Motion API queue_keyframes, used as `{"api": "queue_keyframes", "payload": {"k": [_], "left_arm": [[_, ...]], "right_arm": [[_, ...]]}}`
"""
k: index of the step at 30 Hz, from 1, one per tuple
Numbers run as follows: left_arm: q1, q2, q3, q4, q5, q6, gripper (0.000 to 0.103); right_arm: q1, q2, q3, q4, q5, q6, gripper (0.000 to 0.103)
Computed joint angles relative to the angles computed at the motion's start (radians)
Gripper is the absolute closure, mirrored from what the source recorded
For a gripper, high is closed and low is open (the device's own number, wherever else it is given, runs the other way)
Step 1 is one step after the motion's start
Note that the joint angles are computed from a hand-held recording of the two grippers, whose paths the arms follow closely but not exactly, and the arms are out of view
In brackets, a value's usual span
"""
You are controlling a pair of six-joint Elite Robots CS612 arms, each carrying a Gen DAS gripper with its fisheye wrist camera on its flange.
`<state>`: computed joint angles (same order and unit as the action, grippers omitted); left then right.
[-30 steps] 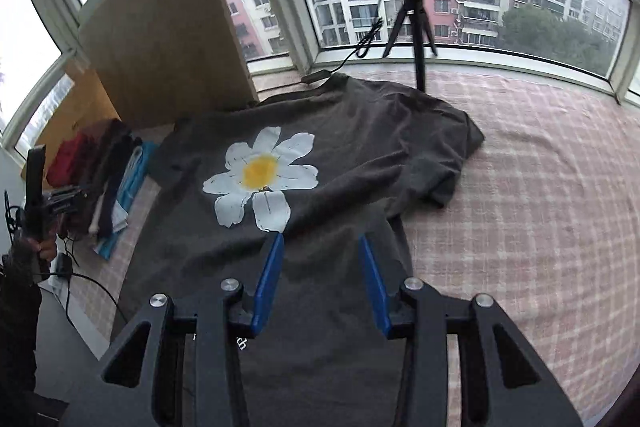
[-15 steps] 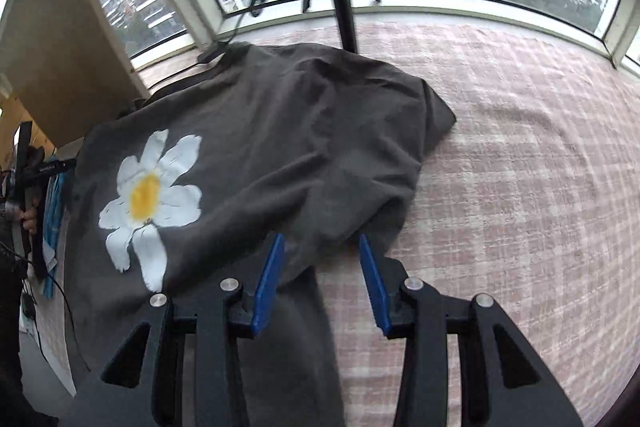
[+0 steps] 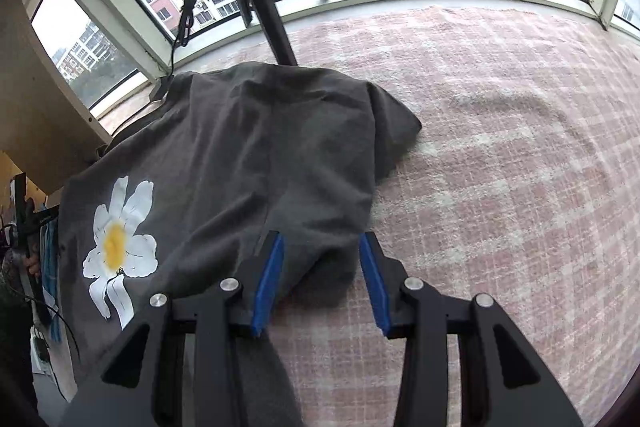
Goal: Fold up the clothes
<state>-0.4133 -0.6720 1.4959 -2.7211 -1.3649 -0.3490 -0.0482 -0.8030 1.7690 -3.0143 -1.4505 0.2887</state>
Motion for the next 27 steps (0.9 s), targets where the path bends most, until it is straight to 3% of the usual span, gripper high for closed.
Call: {"api": "queue_keyframes", "payload": {"k": [3, 7, 9, 13, 19, 23, 25, 27], "left_arm": [[0.007, -0.037, 0.051, -0.081, -0.015, -0.051, 0.1], [-0.007, -0.112, 0.149, -0.186, 0.138, -0.118, 0.1], [-0.005, -0.136, 0.178, -0.205, 0.16, -0.138, 0.1], [-0.014, -0.137, 0.163, -0.076, 0.234, -0.133, 0.099], [-0.033, -0.128, 0.137, 0.017, 0.257, -0.196, 0.089], [-0.039, -0.154, 0.166, -0.068, 0.255, -0.214, 0.084], [-0.048, -0.178, 0.197, -0.123, 0.262, -0.178, 0.08], [-0.04, -0.192, 0.218, -0.182, 0.199, -0.124, 0.079]], "right_arm": [[0.035, 0.0, -0.031, 0.023, 0.011, -0.091, 0.064], [0.087, 0.018, -0.093, 0.082, -0.001, -0.222, 0.064], [0.107, 0.036, -0.126, 0.114, -0.018, -0.263, 0.063], [0.119, 0.072, -0.179, 0.189, 0.0, -0.273, 0.063], [0.126, 0.085, -0.202, 0.208, 0.025, -0.279, 0.063], [0.123, 0.078, -0.194, 0.189, 0.038, -0.287, 0.063], [0.117, 0.07, -0.178, 0.174, 0.036, -0.27, 0.063], [0.106, 0.061, -0.154, 0.155, 0.042, -0.246, 0.063]]}}
